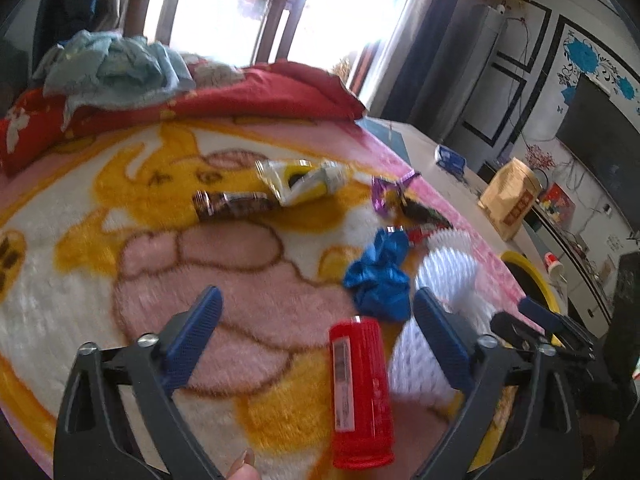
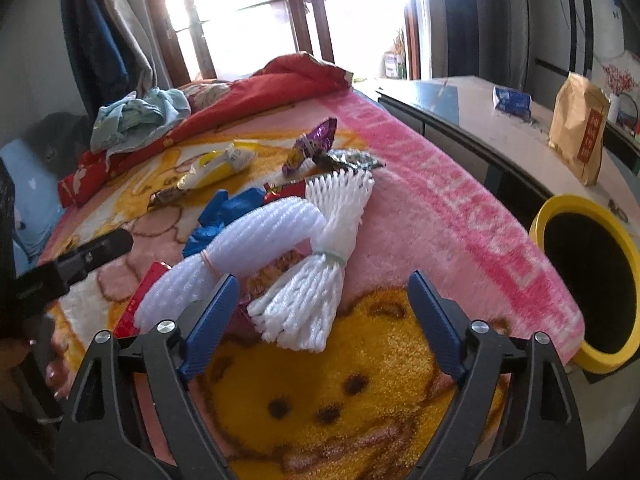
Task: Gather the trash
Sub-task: 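Grasp the red can with the left gripper while the right grasps white foam nets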
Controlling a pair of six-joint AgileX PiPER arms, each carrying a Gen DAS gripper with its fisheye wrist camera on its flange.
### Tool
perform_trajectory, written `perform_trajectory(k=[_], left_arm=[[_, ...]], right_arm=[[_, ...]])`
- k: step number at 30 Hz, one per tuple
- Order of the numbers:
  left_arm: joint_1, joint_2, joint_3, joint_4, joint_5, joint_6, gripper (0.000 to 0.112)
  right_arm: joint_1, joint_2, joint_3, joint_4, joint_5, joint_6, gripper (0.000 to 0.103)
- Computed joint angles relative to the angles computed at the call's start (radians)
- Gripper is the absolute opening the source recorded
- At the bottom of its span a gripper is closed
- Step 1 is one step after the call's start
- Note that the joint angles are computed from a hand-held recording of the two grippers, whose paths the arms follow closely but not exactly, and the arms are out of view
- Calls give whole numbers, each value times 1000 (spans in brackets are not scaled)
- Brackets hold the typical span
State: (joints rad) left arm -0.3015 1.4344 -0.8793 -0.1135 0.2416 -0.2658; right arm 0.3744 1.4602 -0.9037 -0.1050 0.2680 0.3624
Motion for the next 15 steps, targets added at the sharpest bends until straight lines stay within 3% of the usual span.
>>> perform_trajectory(k=[3, 7, 15], left_arm=[[8, 8, 5, -151, 23, 141, 74], [13, 21, -4, -249, 58, 237, 64], [4, 49, -12, -336, 103, 310, 54]], right_arm=[[-9, 13, -1, 63, 4, -57, 72], [-29, 37, -8, 168, 18, -150, 64], [-79, 62, -13, 379, 56, -333, 46]])
